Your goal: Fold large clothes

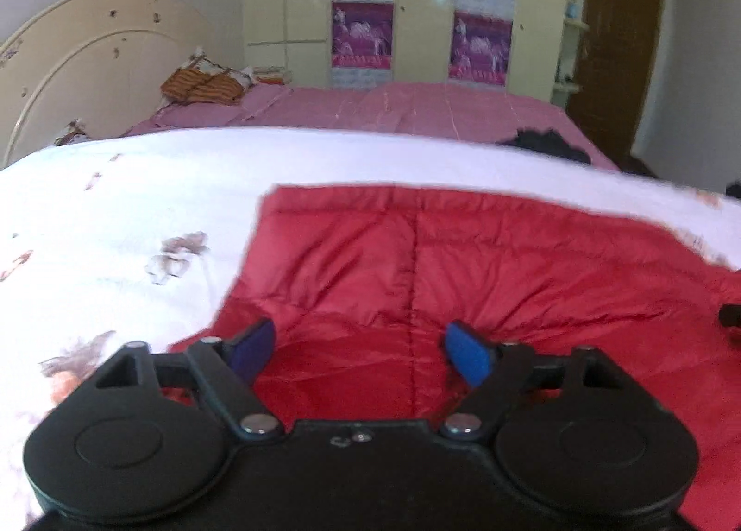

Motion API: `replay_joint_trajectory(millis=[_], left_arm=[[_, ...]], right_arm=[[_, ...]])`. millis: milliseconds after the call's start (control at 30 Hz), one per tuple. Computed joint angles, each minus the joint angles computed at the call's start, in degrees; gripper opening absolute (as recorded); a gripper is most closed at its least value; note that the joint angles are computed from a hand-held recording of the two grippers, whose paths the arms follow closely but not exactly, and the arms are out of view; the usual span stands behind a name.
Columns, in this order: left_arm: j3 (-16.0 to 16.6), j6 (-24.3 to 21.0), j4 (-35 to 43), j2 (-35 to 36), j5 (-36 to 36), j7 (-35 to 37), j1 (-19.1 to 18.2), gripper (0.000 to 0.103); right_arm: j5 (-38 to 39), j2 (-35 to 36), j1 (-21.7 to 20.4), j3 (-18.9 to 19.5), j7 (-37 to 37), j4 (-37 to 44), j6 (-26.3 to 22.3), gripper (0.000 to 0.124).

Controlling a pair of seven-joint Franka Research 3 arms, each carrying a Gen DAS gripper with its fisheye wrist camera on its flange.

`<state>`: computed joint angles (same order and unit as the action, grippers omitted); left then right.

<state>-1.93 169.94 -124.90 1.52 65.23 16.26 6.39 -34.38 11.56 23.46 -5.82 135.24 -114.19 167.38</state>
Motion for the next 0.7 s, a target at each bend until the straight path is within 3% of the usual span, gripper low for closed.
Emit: replay_joint_trajectory(millis=[167,267,333,433,533,600,700], left_arm=[[-1.1,4.0,-5.4,-8.2,9.6,-6.3,2.1,0.085],[-2.1,6.1,-10.1,-11.8,5.4,-2.1,2.4,0.085],[-2.3,7.1,-13.2,-13.6,0.7,1.9,2.2,0.085],[-3.3,4.3,-15.8,-14.4,-4.3,5.2,2.7,0.083],[-5.9,2.9,-15.7,-13.2,-2.6,2.8,5.8,0.085],[-5.3,2.5,-15.4,-12.3,-5.8,5.7,5.0,0.085],[-5.6,1.5,-14.9,-11.8,-7.5,7.4,4.8,0.085]], right_arm=[[2.2,-9.0,-2.0,4.0,-6.6,-8.6,6.4,0.064],[2.9,-12.1,-3.2,7.1,-7.3,-12.9,8.4,0.064],[-3.3,-13.3,-4.8,9.0,-1.9,-14.6,8.6,0.064],[-13.5,-14.4,-7.8,11.9,6.8,-15.9,6.8,0.064],[-21.6,-15.3,-10.1,13.6,13.0,-17.2,3.8,0.064],[-26.7,-14.8,-10.7,13.7,16.4,-17.2,2.4,0.064],[-28.5,-13.7,-10.8,12.4,18.0,-17.0,2.7,0.064]])
